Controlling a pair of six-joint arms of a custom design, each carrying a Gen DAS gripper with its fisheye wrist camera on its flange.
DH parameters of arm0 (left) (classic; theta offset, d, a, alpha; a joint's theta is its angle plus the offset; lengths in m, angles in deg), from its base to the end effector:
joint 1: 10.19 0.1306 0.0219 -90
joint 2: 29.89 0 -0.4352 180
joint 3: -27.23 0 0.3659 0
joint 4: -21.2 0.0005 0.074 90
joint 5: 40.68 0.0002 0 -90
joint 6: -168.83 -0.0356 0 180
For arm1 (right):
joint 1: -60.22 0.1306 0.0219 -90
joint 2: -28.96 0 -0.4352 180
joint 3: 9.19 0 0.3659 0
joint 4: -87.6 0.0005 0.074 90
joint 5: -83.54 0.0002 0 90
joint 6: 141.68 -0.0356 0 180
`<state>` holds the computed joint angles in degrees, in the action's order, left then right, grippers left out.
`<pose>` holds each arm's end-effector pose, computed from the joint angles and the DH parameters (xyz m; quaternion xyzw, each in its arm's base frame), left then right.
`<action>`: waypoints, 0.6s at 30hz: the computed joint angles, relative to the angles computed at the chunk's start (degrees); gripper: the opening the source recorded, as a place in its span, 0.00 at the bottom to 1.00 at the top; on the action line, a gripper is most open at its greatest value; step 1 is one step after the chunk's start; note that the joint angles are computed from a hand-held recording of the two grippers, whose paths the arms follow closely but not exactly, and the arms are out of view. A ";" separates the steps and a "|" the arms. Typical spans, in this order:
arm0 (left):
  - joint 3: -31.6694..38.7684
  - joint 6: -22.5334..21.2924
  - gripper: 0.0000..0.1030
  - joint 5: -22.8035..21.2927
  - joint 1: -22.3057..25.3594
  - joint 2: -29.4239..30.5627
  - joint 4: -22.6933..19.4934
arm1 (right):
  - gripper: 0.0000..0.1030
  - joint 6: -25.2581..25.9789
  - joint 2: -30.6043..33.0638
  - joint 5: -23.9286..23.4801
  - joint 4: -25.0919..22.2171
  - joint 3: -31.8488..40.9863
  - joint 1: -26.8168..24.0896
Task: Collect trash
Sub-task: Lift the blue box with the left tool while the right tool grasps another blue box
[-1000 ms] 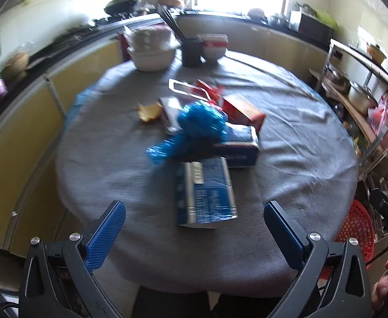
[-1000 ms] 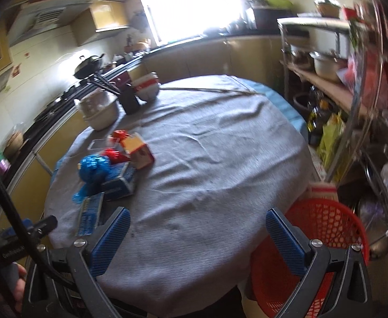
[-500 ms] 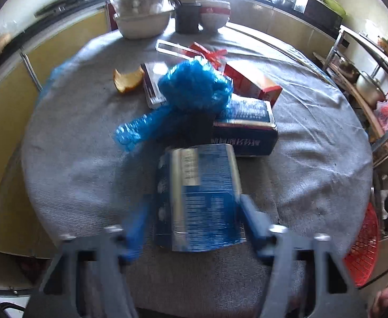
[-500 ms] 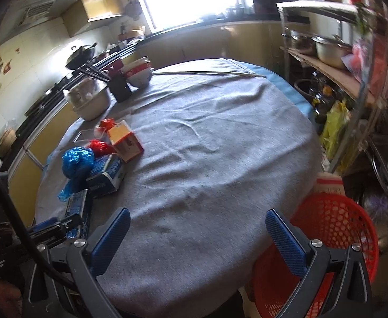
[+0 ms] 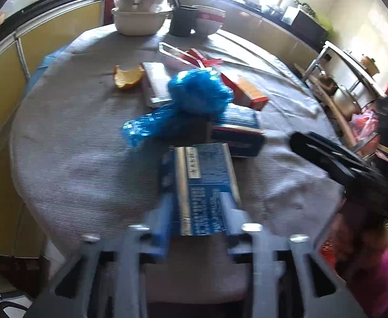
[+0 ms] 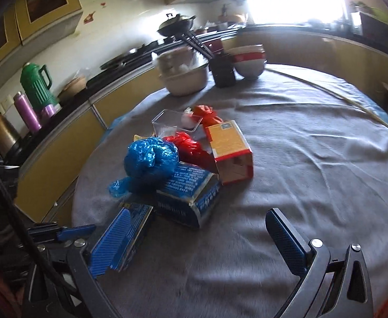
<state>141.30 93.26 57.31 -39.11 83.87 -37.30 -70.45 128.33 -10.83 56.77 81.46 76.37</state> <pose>0.5405 -0.3049 0.4379 0.1399 0.9493 -0.1632 0.2293 0.5169 0.1520 0.4346 0.0044 0.9041 0.1607 0.3959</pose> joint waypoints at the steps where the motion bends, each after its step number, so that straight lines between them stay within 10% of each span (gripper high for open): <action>1: 0.08 0.45 0.74 -0.09 -0.32 -0.12 0.28 | 0.97 0.32 0.31 -0.68 -0.89 0.32 -0.59; 12: 6.07 -1.02 0.74 -6.61 -2.79 6.47 -6.03 | 0.78 0.39 0.97 -9.86 0.79 -0.80 -4.61; 18: 4.36 -0.98 0.57 -6.41 -1.12 5.86 -4.98 | 0.77 3.44 5.17 -13.07 -0.55 3.23 -4.47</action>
<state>145.66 92.28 50.90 -40.24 89.73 -42.28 -67.01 133.50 -23.89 56.22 84.70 71.90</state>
